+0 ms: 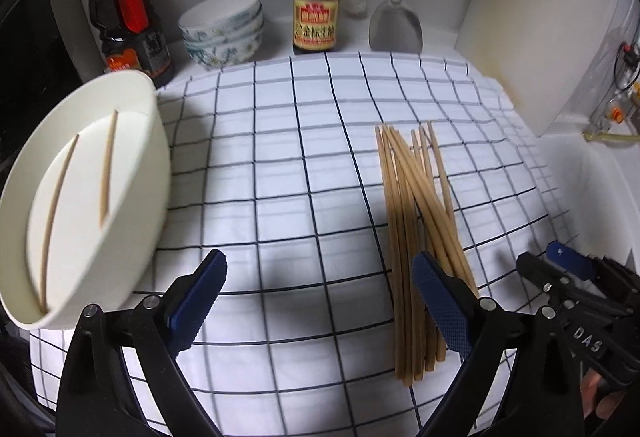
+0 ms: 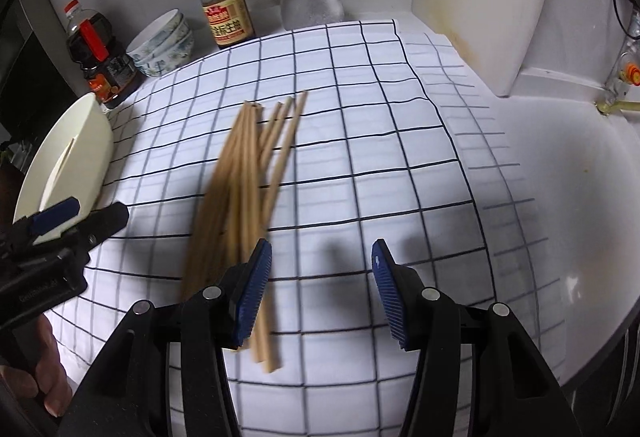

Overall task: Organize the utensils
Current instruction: 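Move both open tools back over the chopstick bundle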

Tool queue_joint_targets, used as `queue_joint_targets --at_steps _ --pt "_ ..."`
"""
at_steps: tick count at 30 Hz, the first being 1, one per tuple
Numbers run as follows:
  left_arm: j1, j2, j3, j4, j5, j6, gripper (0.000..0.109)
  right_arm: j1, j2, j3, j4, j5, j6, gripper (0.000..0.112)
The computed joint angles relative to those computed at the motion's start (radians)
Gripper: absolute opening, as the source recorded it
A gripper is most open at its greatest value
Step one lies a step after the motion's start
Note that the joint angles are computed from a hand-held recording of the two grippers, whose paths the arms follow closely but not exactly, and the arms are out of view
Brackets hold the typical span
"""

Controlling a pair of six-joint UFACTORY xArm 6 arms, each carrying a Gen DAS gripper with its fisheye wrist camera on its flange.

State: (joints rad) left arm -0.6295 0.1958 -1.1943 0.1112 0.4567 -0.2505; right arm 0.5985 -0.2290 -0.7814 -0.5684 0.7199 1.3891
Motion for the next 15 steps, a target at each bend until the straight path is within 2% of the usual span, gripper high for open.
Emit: queue_joint_targets --at_steps 9,15 --pt "-0.007 0.124 -0.084 0.01 -0.014 0.004 0.092 -0.036 0.05 0.01 -0.037 -0.085 0.041 0.05" --pt "-0.006 0.168 -0.114 0.014 -0.019 0.018 0.092 -0.035 0.088 -0.011 -0.045 -0.092 0.05 0.05"
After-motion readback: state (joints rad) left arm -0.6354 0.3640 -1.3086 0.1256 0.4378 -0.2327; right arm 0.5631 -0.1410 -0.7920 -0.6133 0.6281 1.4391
